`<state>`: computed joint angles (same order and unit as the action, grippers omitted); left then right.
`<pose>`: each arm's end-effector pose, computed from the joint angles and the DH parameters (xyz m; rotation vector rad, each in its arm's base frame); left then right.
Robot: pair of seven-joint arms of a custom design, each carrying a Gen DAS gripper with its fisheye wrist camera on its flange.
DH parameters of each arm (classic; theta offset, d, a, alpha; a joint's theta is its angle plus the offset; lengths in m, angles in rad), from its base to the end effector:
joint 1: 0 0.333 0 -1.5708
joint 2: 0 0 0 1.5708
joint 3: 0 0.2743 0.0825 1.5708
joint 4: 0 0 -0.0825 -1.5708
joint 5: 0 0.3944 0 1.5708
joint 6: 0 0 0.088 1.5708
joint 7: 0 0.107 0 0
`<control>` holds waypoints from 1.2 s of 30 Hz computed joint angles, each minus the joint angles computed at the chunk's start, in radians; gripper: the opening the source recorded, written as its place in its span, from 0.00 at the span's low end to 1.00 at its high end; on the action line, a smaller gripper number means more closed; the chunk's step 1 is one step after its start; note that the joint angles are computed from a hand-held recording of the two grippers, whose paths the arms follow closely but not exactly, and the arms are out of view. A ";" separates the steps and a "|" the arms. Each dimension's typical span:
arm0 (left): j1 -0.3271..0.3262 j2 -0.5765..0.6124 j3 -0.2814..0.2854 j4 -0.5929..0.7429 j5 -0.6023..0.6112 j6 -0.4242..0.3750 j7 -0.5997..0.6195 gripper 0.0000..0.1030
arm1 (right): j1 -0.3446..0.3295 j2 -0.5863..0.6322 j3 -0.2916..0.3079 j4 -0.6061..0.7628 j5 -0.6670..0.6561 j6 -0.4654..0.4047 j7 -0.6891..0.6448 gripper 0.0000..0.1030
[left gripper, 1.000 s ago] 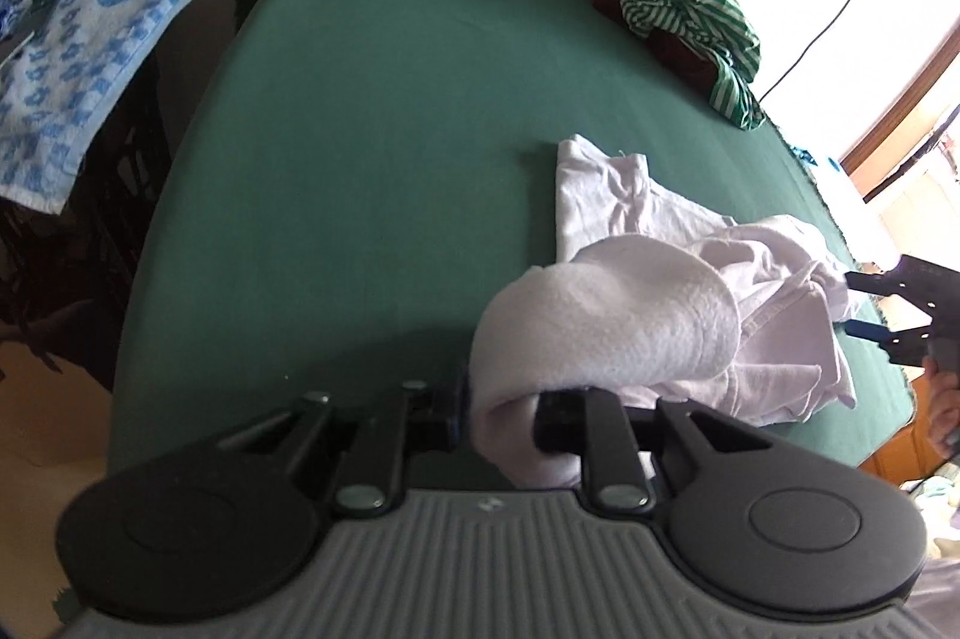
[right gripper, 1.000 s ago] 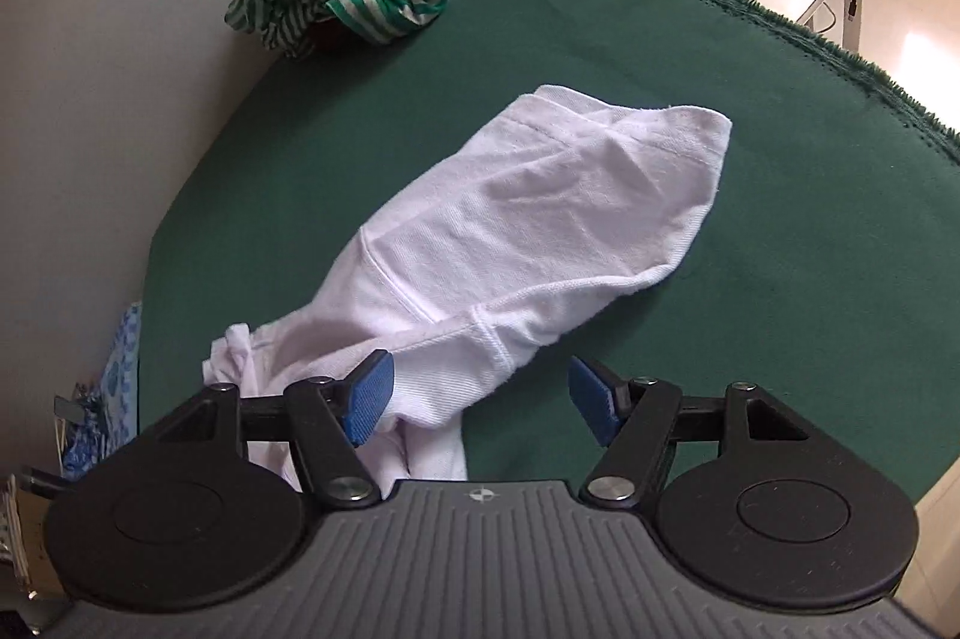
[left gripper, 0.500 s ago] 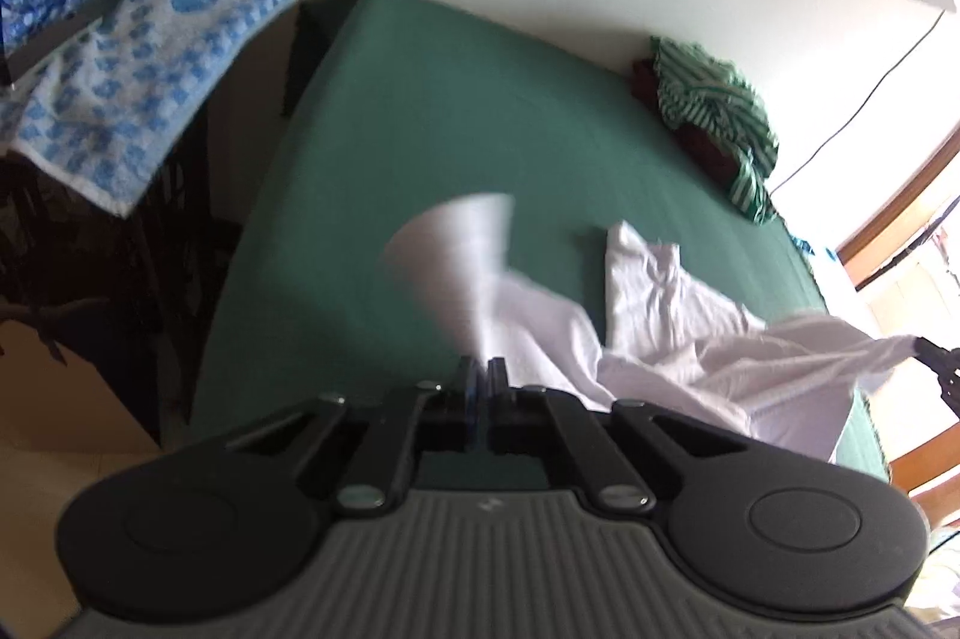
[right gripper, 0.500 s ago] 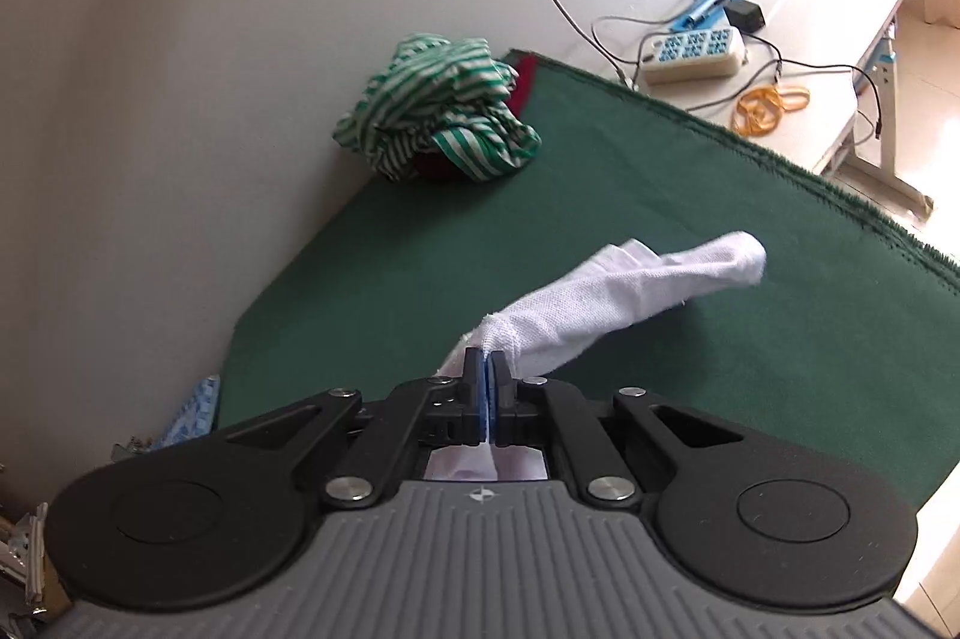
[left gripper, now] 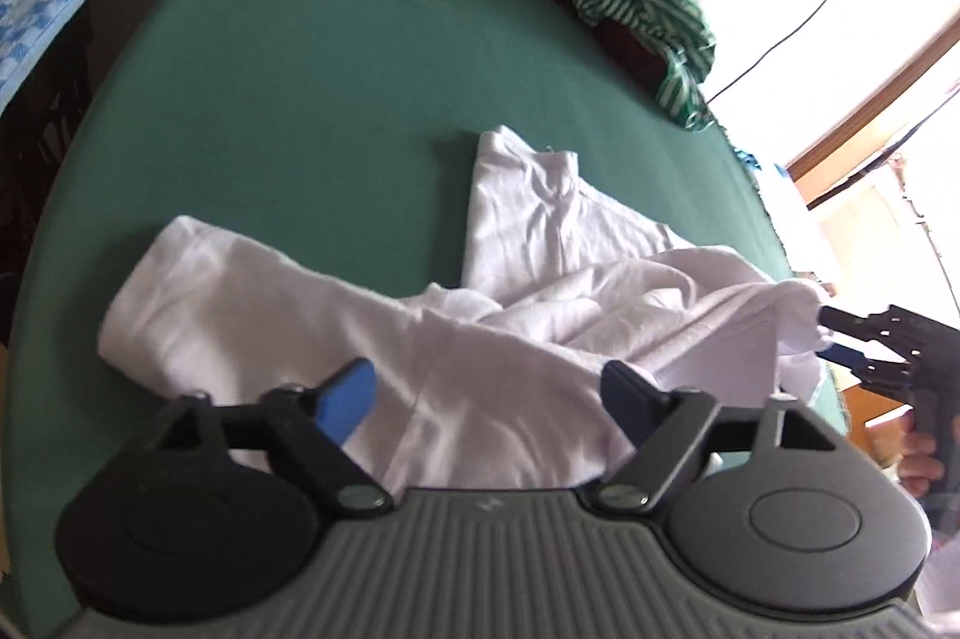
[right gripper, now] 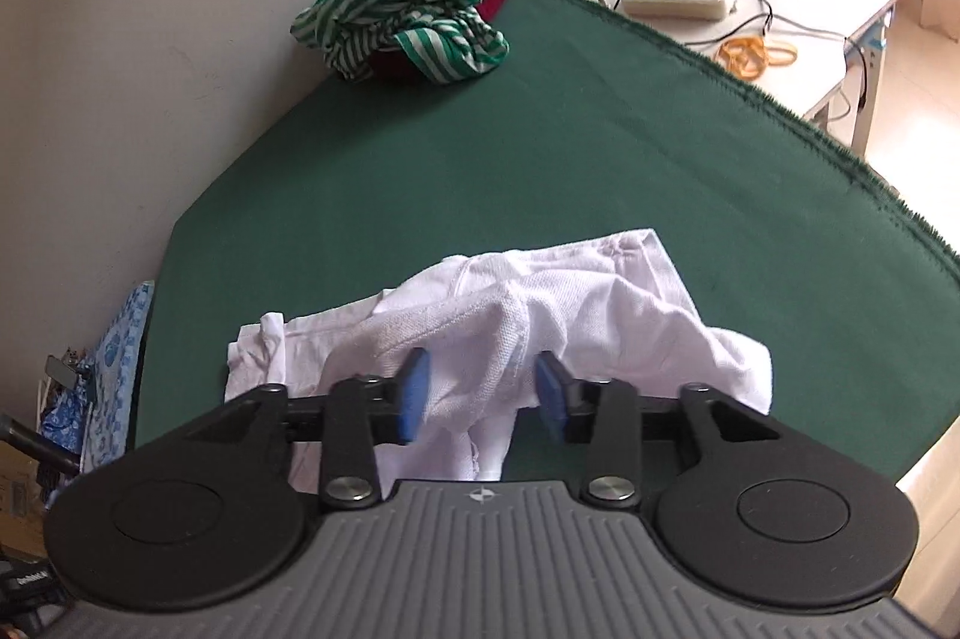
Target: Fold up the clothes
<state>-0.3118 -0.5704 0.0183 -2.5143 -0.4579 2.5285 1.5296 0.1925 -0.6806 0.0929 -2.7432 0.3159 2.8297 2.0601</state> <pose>0.4329 -0.1257 0.4997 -2.1245 2.0285 -1.0419 0.4025 0.1008 0.4662 -1.2484 2.0184 -0.2050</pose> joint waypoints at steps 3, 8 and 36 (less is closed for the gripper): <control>0.033 0.093 -0.019 0.082 0.017 -0.062 -0.096 0.98 | 0.024 0.033 -0.019 0.019 0.026 0.013 -0.010 0.55; 0.103 0.212 -0.066 0.186 0.053 -0.139 -0.256 0.97 | 0.010 0.090 0.012 0.062 0.035 0.011 0.063 0.59; 0.118 0.338 0.027 0.577 0.071 0.085 -0.015 0.04 | 0.447 0.436 -0.427 0.571 0.363 0.187 -0.510 0.05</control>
<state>-0.1934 -0.2322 0.0456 -1.9370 -0.3870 2.6137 1.5146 0.6400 -0.2445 -0.3338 -2.1726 0.6786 3.0164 1.5497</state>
